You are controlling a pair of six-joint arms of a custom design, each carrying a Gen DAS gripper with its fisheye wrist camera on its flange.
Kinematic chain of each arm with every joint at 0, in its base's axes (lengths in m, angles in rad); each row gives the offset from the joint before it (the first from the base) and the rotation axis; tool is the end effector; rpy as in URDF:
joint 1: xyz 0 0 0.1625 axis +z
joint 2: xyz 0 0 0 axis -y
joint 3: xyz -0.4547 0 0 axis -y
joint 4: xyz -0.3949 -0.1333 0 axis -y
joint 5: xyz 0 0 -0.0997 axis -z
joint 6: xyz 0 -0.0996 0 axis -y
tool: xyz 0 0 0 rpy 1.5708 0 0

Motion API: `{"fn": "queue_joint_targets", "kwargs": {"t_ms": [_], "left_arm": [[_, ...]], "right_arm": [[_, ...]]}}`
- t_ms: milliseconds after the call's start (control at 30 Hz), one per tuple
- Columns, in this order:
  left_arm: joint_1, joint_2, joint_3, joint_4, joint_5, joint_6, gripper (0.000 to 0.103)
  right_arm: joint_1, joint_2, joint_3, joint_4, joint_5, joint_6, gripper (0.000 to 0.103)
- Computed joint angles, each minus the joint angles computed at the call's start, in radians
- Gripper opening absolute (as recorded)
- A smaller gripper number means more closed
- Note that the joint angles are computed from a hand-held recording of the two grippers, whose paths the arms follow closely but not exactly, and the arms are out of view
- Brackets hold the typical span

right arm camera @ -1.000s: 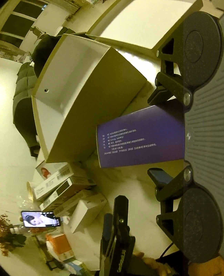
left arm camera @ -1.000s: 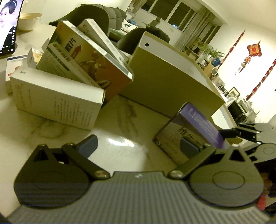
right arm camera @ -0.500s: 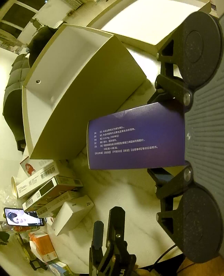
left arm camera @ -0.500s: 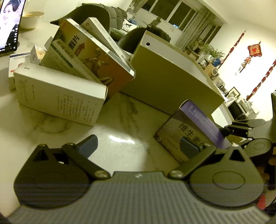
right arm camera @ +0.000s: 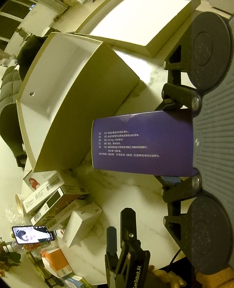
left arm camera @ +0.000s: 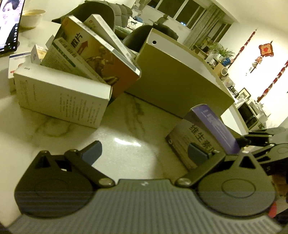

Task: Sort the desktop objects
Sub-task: 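Lift the purple box with the right gripper off the table, then carry the purple box with the right gripper over the tall beige box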

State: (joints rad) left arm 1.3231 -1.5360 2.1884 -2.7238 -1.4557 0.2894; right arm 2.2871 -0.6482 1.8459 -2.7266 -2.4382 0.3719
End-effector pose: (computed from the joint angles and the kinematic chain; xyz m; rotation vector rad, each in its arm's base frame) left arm 0.0264 -0.4859 0.3382 0.7349 2.8328 -0.7445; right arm 0.4394 -0.4174 0.0008 0.4212 -2.2901 0.5164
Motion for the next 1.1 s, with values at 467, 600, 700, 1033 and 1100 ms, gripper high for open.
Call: {"fn": "queue_joint_targets", "kwargs": {"t_ms": [467, 600, 700, 1033, 1100], "left_arm": [[0.004, 0.000, -0.015, 0.009, -0.014, 0.004, 0.103], [0.002, 0.000, -0.016, 0.011, -0.015, 0.003, 0.103], [0.000, 0.001, -0.017, 0.015, -0.015, 0.004, 0.103], [0.004, 0.007, -0.033, 0.020, -0.012, -0.007, 0.103], [0.004, 0.010, -0.037, 0.020, -0.010, -0.009, 0.103]], "right_arm": [[0.045, -0.051, -0.019, 0.069, -0.014, 0.041, 0.067], [0.057, -0.072, -0.031, 0.092, -0.010, 0.053, 0.067], [0.066, -0.084, -0.045, 0.108, -0.012, 0.054, 0.067], [0.081, -0.111, -0.089, 0.111, -0.046, 0.034, 0.067], [0.080, -0.115, -0.096, 0.104, -0.055, 0.028, 0.067]]}}
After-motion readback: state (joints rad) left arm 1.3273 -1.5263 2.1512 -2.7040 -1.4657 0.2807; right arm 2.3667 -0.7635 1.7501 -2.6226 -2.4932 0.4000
